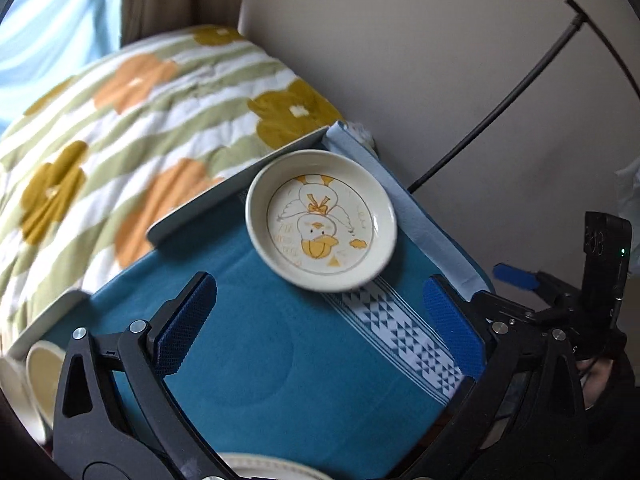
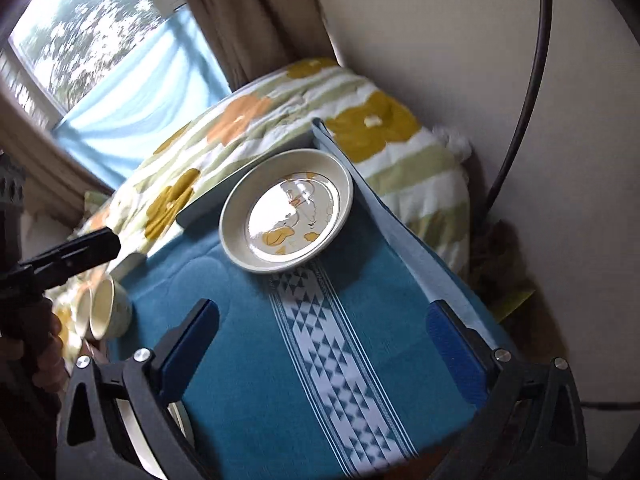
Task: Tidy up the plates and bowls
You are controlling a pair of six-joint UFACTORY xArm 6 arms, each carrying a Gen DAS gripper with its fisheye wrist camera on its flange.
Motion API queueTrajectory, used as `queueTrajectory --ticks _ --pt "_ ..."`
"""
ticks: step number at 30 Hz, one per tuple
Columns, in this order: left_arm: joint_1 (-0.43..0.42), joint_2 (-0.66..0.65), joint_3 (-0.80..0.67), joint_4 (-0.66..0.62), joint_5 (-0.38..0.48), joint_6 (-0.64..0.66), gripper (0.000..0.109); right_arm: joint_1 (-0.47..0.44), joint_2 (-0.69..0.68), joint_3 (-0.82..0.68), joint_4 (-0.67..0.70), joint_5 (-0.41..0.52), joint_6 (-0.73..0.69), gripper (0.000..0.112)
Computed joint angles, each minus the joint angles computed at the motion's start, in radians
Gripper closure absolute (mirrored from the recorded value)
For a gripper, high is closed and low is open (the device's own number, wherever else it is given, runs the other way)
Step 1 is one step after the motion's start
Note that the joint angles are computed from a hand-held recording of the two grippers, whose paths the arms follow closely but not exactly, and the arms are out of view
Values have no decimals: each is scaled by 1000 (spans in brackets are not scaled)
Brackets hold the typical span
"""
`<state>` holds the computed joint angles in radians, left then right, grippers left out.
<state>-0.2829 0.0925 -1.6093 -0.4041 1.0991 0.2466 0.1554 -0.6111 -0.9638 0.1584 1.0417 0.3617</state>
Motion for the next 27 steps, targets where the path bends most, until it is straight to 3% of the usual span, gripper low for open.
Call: queueTrajectory --ticks 1,3,6,12,15,21,24,27 --pt "-1 52 -45 1 13 2 12 -10 24 2 22 -17 -13 20" --pt "-5 163 -143 37 38 -17 29 -15 74 12 37 -70 -8 37" --pt "-9 307 -276 66 78 -48 45 -35 136 40 127 -172 17 48" --pt "7 474 -449 44 169 -62 69 -32 223 40 153 -234 27 64" --pt "12 501 -476 41 182 -69 78 -35 249 28 161 -238 19 76" --pt "21 519 -486 44 173 -66 95 -28 282 11 125 -259 28 90" --pt "23 521 -482 44 166 -66 96 -32 289 16 162 -277 8 97" --pt "14 509 -464 69 147 -57 96 -25 289 14 137 -277 23 97"
